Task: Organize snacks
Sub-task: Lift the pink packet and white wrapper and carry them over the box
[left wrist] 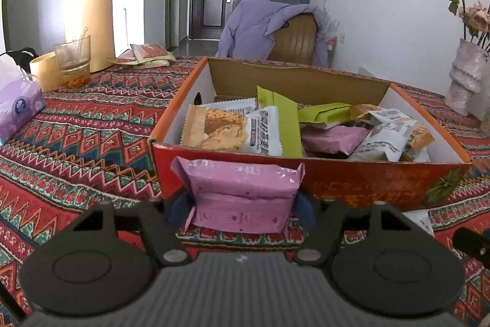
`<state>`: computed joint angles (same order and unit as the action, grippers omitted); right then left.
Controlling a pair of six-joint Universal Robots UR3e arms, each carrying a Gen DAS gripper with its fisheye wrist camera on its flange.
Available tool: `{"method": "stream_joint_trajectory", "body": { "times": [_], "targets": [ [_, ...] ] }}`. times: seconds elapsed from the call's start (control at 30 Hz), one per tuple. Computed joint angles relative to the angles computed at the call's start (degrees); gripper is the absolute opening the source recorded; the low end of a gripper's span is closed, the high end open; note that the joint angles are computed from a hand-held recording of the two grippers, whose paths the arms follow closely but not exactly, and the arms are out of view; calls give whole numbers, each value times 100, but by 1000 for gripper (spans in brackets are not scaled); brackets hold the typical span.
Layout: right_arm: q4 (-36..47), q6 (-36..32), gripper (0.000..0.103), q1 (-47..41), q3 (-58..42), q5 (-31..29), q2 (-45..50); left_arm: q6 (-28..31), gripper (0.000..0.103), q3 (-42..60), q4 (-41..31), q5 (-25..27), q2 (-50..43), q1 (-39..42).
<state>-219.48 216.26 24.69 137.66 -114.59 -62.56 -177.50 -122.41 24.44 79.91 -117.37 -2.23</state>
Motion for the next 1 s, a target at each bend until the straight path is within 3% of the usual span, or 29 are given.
{"method": "stream_joint_trajectory", "body": {
  "times": [0.2, 0.43, 0.77, 0.9, 1.0],
  "targets": [
    [35, -34, 103, 21, -18, -40, -1, 136, 67, -563, 208, -401, 345, 343],
    [737, -201, 103, 375, -444, -394, -176, 384, 67, -1323, 448, -933, 957, 872],
    [2638, -648, 103, 546, -1800, -221, -206, 697, 67, -2349, 736, -1788, 1704, 1601],
    [3606, -618, 103, 547, -2494, -342, 82, 819, 67, -2657, 727, -2100, 1996, 1917],
    [3891, -526, 103, 455, -2631, -165, 159, 917, 67, -2838, 706, -2279, 2132, 2141]
  ]
}}
